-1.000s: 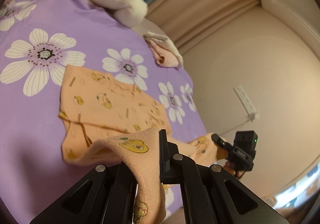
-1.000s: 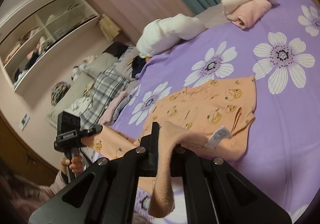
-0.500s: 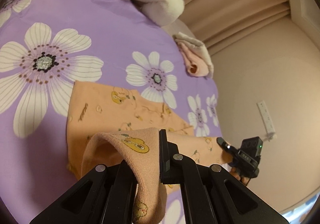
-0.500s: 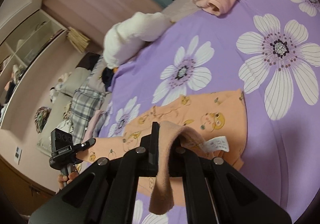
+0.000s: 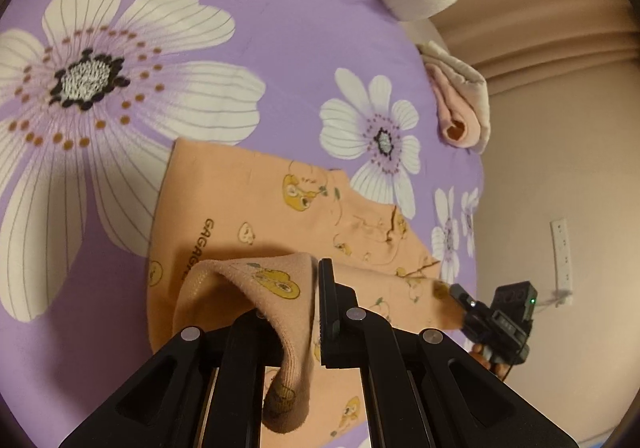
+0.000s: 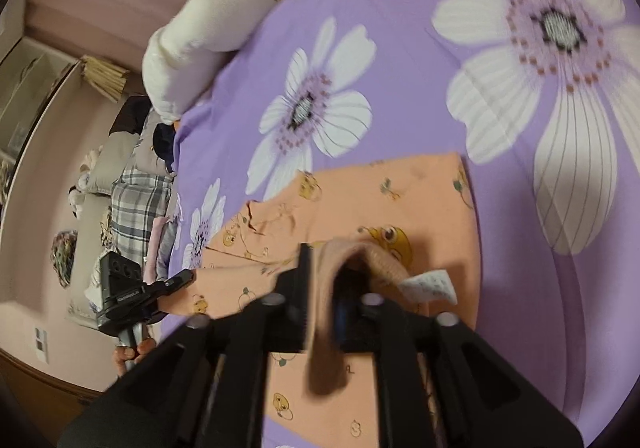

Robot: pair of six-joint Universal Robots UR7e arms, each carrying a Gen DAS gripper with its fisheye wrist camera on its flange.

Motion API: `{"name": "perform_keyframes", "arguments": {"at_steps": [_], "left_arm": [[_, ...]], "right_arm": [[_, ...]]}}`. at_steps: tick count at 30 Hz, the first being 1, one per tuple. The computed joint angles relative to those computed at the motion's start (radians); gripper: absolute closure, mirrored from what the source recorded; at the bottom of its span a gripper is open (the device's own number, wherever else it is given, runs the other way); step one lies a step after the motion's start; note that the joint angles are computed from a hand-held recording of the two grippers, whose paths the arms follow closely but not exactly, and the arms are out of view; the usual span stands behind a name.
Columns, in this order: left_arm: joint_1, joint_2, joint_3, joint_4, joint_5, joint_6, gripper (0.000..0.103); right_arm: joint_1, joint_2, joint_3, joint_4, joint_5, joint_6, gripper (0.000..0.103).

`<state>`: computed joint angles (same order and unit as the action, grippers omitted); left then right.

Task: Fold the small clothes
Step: 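Lower the folded side onto the shirt and open both tools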

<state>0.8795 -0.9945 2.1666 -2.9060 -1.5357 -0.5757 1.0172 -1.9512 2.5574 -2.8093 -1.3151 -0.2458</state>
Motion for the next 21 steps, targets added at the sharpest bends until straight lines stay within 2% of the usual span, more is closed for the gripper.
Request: {"name": "perform_keyframes", "arguments": {"at_steps": [1, 4, 6, 7, 9, 10, 14, 17, 18, 19, 20, 21], "left_arm": [[0.007, -0.001, -0.001, 0.003, -0.012, -0.001, 0.103], [0.027, -0.002, -0.010, 0.003, -0.058, -0.010, 0.103], [0.032, 0.003, -0.021, 0.002, -0.070, -0.010, 0.103], [0.034, 0.008, -0.030, 0.004, -0.070, -0.024, 0.103], [0.052, 0.024, -0.045, -0.010, -0.103, -0.068, 0.103], [0.064, 0.034, -0.052, -0.018, -0.118, -0.099, 0.103], [0.113, 0.072, -0.074, -0.074, -0.168, -0.225, 0.103], [0.155, 0.109, -0.088, -0.155, -0.214, -0.327, 0.103], [0.165, 0.120, -0.098, -0.168, -0.222, -0.335, 0.103], [0.164, 0.121, -0.106, -0.154, -0.196, -0.337, 0.103], [0.160, 0.117, -0.112, -0.132, -0.161, -0.345, 0.101], [0.159, 0.114, -0.111, -0.140, -0.140, -0.362, 0.085]], "right_arm": [[-0.014, -0.014, -0.005, 0.038, 0.013, -0.005, 0.066], [-0.022, -0.050, -0.018, 0.139, 0.016, -0.038, 0.066], [0.009, -0.046, -0.031, 0.170, -0.031, -0.038, 0.081], [0.035, -0.032, -0.043, 0.179, -0.073, -0.028, 0.096], [0.066, -0.002, -0.063, 0.182, -0.122, 0.004, 0.097], [0.062, 0.013, -0.074, 0.191, -0.112, 0.019, 0.098], [-0.025, 0.040, -0.099, 0.203, 0.033, 0.123, 0.098], [-0.106, 0.068, -0.096, 0.124, 0.160, 0.206, 0.095], [-0.125, 0.076, -0.097, 0.113, 0.195, 0.223, 0.094], [-0.141, 0.085, -0.097, 0.094, 0.227, 0.234, 0.094], [-0.149, 0.095, -0.099, 0.075, 0.241, 0.244, 0.091], [-0.147, 0.106, -0.102, 0.048, 0.226, 0.271, 0.087]]}}
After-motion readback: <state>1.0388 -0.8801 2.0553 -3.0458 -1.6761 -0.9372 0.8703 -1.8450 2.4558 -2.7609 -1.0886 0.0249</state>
